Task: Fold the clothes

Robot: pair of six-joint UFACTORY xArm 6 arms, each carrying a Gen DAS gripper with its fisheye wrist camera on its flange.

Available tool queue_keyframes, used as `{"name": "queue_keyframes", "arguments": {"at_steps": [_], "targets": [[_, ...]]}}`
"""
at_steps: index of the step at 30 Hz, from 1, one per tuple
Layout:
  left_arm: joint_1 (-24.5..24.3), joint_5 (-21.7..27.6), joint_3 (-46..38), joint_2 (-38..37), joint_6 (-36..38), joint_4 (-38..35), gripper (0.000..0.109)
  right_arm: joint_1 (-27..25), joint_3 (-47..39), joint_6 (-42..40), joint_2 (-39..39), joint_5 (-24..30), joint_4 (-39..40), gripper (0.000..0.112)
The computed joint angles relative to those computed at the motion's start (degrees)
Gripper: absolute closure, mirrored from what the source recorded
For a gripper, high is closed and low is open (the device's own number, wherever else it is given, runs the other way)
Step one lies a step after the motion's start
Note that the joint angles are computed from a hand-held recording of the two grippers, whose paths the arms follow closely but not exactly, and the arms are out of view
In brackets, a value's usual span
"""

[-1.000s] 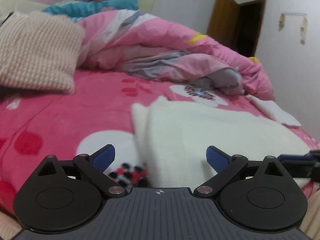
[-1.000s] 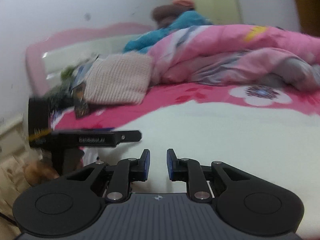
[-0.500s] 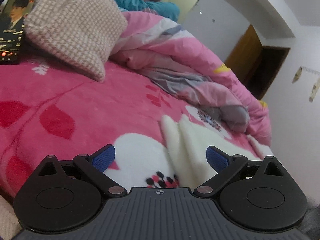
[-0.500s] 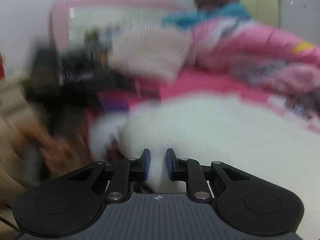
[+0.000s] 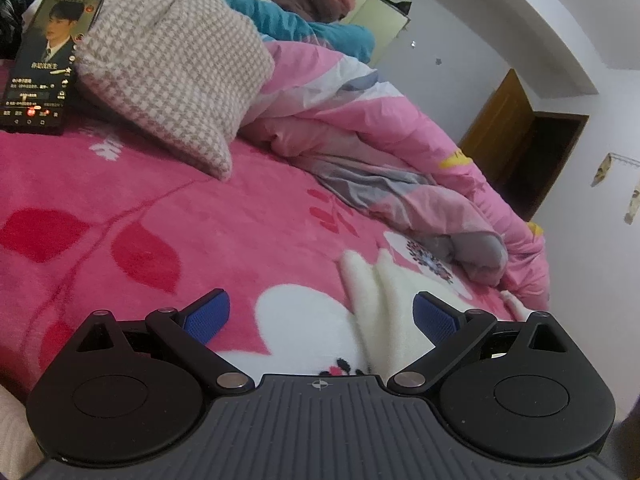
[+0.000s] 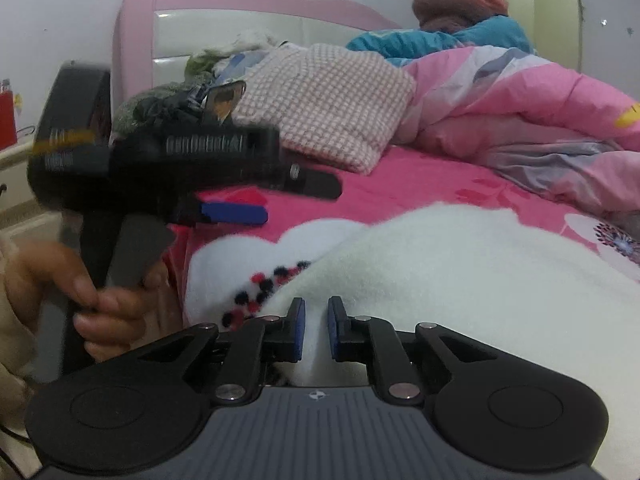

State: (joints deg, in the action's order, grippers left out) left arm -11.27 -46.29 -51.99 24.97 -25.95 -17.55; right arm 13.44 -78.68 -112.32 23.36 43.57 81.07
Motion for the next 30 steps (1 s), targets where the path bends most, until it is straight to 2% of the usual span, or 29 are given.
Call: {"name": "queue_keyframes", "arguments": {"at_steps": [3,5,7,11,14,18,22,24,26,27,29,30], "targets": [[-0.3,0.1,-0.2,0.1,0.7,-1.0,0.010,-1.2,1.8,-4.6,-1.5,4.3,2.6,0.100],[-0.9,0.5,-0.7,0.0,2.5,-2.8,0.010,0.5,1.7,-5.6,0.0,1.2,1.3,0.100],[-1.8,0.8,-1.2,-0.6,5.3,-4.6,0.010,0.6,2.0,-7.7,0.6,1.3,3.2,0.100],[-4.2,0.3,-3.1,-2.0,15.4,-7.8,0.009,-3.2,1.3,-2.3,-0.6,8.7,3.4,0.100],[-4.4,1.9,-5.7,-2.4,17.0,-4.5,0.008,-6.8,1.7,-1.1,-2.0,9.4,6.3,0.100],[-4.5,6.5,-11.2,-0.4,15.6,2.4,0.008,-11.4,0.4,3.6,-1.6,3.8,10.4,0.099],[-5.3,14.5,-18.0,3.4,15.6,7.0,0.007,-13.8,-3.4,5.8,0.4,-6.1,16.0,0.099],[-6.8,19.3,-21.6,5.6,20.8,2.2,0.007,-14.1,-6.3,4.4,2.6,-11.6,18.5,0.099],[-8.0,23.9,-24.6,7.7,27.0,-4.7,0.007,-13.1,-10.7,6.5,7.1,-19.4,14.6,0.098],[-8.5,25.0,-25.8,8.9,30.7,-9.1,0.007,-13.2,-12.1,6.8,9.3,-20.4,13.8,0.099],[-9.4,24.9,-26.3,9.1,35.4,-13.0,0.007,-14.5,-12.6,3.9,10.4,-17.3,16.7,0.099],[-9.7,24.7,-26.4,9.1,37.4,-14.4,0.007,-14.3,-12.7,4.7,10.3,-18.0,15.6,0.098]]}}
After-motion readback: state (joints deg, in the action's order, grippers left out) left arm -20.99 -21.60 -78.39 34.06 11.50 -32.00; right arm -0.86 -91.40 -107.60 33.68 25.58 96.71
